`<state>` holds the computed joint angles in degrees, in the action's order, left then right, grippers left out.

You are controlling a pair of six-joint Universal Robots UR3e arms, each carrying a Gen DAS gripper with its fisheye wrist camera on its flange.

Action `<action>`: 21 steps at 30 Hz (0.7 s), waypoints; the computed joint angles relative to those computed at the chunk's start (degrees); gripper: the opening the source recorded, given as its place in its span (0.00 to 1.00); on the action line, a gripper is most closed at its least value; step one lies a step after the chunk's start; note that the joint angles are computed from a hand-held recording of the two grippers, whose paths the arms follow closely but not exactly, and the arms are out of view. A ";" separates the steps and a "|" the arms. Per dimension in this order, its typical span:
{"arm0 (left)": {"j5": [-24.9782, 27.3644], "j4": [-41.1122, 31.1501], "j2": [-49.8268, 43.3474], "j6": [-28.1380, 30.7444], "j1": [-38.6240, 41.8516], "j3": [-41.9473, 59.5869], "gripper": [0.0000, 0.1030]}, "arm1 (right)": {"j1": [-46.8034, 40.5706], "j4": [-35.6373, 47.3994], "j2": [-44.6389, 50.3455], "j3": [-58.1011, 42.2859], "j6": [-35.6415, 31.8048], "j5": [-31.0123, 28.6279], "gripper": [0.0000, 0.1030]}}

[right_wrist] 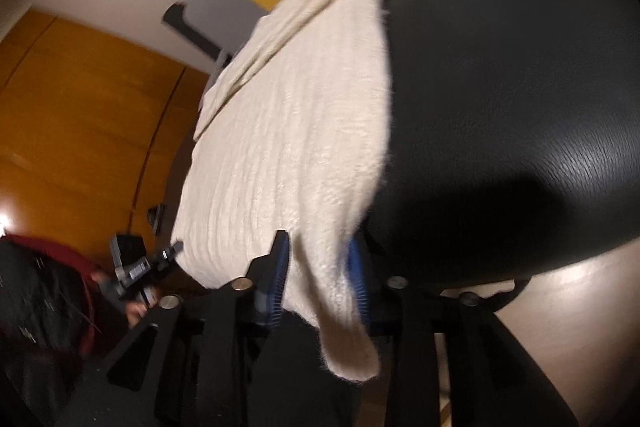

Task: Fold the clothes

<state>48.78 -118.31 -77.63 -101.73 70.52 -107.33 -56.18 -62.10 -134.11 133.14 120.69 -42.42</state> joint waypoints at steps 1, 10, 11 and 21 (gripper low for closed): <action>-0.16 0.47 0.82 -0.10 0.19 -0.67 0.08 | 1.29 -0.77 -0.18 -0.46 1.00 0.14 0.43; -3.29 -17.96 -8.96 7.22 3.27 10.63 0.07 | -0.03 8.45 -10.57 -1.94 2.85 1.66 0.13; -3.86 -19.91 -10.08 8.11 3.44 12.36 0.07 | -1.95 14.79 -10.89 -3.26 -2.03 2.95 0.13; -16.61 -47.80 -26.12 17.89 -2.78 40.10 0.07 | 0.19 28.06 2.55 -10.89 -17.02 20.99 0.13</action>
<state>32.17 -166.12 -103.75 -83.84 67.74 -67.23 -55.99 -34.04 -131.56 122.25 103.68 -21.42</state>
